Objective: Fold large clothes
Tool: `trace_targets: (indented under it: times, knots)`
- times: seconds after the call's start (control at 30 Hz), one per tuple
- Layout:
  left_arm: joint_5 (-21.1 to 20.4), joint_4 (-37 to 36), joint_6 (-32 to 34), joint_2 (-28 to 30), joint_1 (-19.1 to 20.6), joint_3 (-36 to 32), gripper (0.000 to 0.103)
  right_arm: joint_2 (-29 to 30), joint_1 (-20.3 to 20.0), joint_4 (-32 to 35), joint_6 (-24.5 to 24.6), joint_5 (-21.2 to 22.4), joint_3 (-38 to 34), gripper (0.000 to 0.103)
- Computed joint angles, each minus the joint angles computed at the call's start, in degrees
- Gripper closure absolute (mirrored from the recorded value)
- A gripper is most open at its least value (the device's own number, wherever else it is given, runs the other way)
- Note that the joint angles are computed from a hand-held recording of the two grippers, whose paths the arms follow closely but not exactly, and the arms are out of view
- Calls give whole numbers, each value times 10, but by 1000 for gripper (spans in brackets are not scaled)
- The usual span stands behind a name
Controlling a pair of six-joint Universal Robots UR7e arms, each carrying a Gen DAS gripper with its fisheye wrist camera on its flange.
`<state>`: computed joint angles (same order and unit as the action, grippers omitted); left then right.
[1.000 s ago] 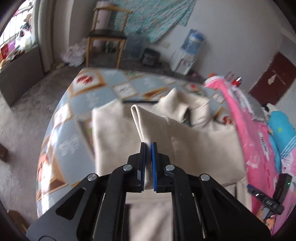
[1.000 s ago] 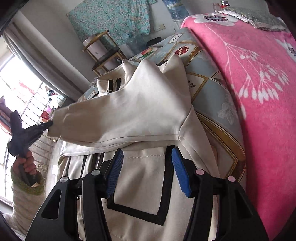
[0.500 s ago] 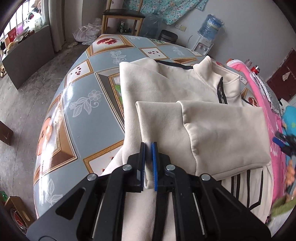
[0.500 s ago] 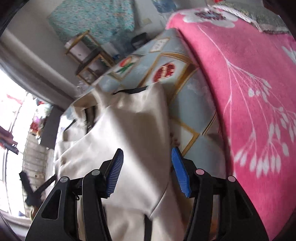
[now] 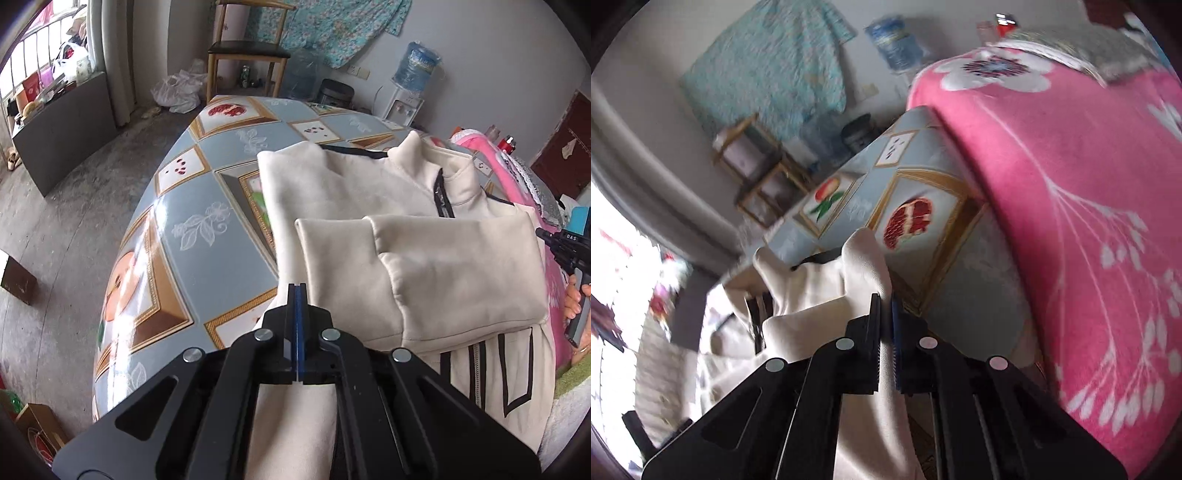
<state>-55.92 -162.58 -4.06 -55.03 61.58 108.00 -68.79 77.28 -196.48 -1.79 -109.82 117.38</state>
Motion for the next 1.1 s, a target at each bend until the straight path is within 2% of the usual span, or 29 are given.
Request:
trace_targets:
  times: [0.1,0.2,0.27,0.33,0.37,0.4,0.43,0.5,0.6,0.77,0.93,1.03,1.1]
  knots:
    - [-6,9,12,13,0,-14,103,0,-40,17,65,24,3,98]
    - [-11,18,13,18,0,-20,103,2,-55,16,85,49,3,98]
    - [-23,13,18,17,1,-17,103,9,-35,2,67,6,-3,97]
    - [-33,17,19,15,3,-17,101,21,-7,-21,34,-68,-14,93]
    - [-39,23,18,15,5,-20,94,23,4,-31,15,-88,-16,92]
    - [-42,31,15,18,7,-25,85,18,9,-30,0,-94,-15,88]
    - [-38,39,12,22,8,-30,83,14,18,-24,-13,-100,-13,77]
    - [-38,49,11,29,10,-41,81,0,26,-9,-40,-103,-2,63]
    - [-31,68,-5,46,15,-64,81,-19,39,17,-68,-107,19,62]
    - [-17,79,-15,74,20,-99,81,-35,46,16,-54,-95,60,62]
    - [-4,89,-24,94,19,-126,75,-42,49,-2,-45,-94,94,62]
    - [11,82,-25,100,14,-126,76,-45,51,-14,-39,-96,109,62]
    - [28,72,-10,100,7,-119,97,-48,48,-18,-35,-95,116,62]
